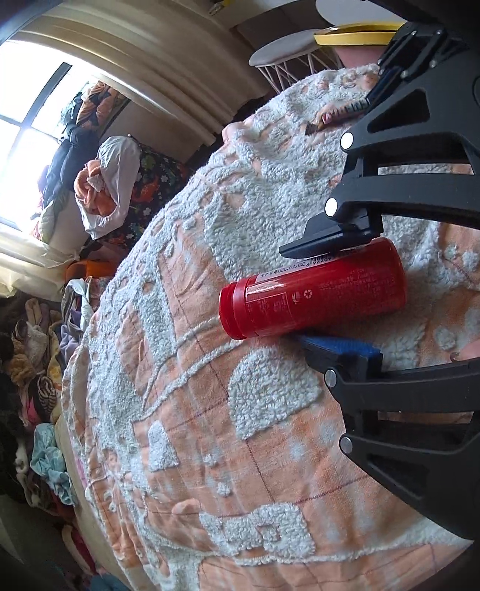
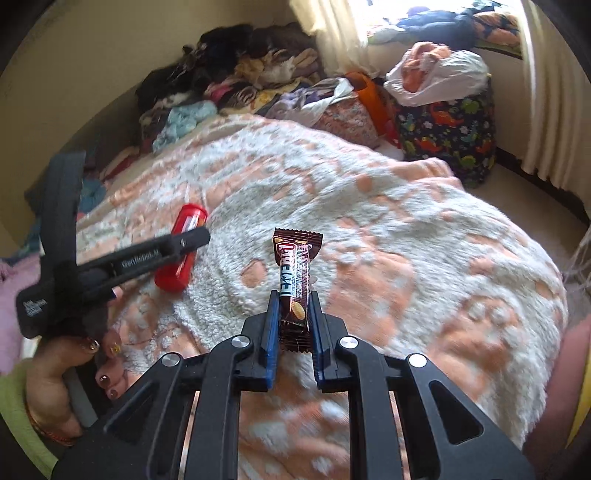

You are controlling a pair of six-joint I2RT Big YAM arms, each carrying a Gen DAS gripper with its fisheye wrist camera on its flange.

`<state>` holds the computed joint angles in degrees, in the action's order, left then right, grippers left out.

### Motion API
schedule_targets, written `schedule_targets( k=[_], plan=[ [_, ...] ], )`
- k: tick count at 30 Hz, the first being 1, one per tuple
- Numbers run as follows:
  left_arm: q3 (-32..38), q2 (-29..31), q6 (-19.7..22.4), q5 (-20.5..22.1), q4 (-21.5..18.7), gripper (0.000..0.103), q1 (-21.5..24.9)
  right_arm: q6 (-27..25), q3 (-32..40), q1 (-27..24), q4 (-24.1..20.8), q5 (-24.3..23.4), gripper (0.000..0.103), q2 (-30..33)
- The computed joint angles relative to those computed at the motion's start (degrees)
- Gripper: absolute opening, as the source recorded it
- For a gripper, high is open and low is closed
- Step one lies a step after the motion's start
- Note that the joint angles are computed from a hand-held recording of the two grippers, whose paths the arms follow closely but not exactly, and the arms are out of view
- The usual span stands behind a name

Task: Collect trash
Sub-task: 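Grasp the red bottle with the left tool while the right tool grasps the chocolate bar, then carry the red bottle and chocolate bar over the bin with both tools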

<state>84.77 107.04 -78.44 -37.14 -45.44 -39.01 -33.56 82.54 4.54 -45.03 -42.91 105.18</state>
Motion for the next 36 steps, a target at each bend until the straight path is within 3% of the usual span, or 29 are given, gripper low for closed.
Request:
schedule_targets(
  k=[6, 12, 25, 36],
  plan=[
    [2.27, 1.07, 4.03, 1.42, 3.69, 0.029, -0.85, 2.79, -0.1, -3.94, 1.14, -2.37, 0.015, -1.31],
    [8.75, 4.41, 9.47, 2.58, 4.63, 0.028, -2.32, 6.04, 0.59, -8.29, 3.16, -3.62, 0.015, -1.93],
    [27.29, 13.91, 22.09, 5.92, 4.3, 0.027, -5.79, 11.9, 4.24, -17.23, 5.55, -5.28, 0.015, -0.2],
    [43.99, 22.94, 29.75, 8.63, -0.16, 0.027, -7.52, 16.52, 7.17, -22.21, 6.91, -4.7, 0.015, 2.25]
  ],
)
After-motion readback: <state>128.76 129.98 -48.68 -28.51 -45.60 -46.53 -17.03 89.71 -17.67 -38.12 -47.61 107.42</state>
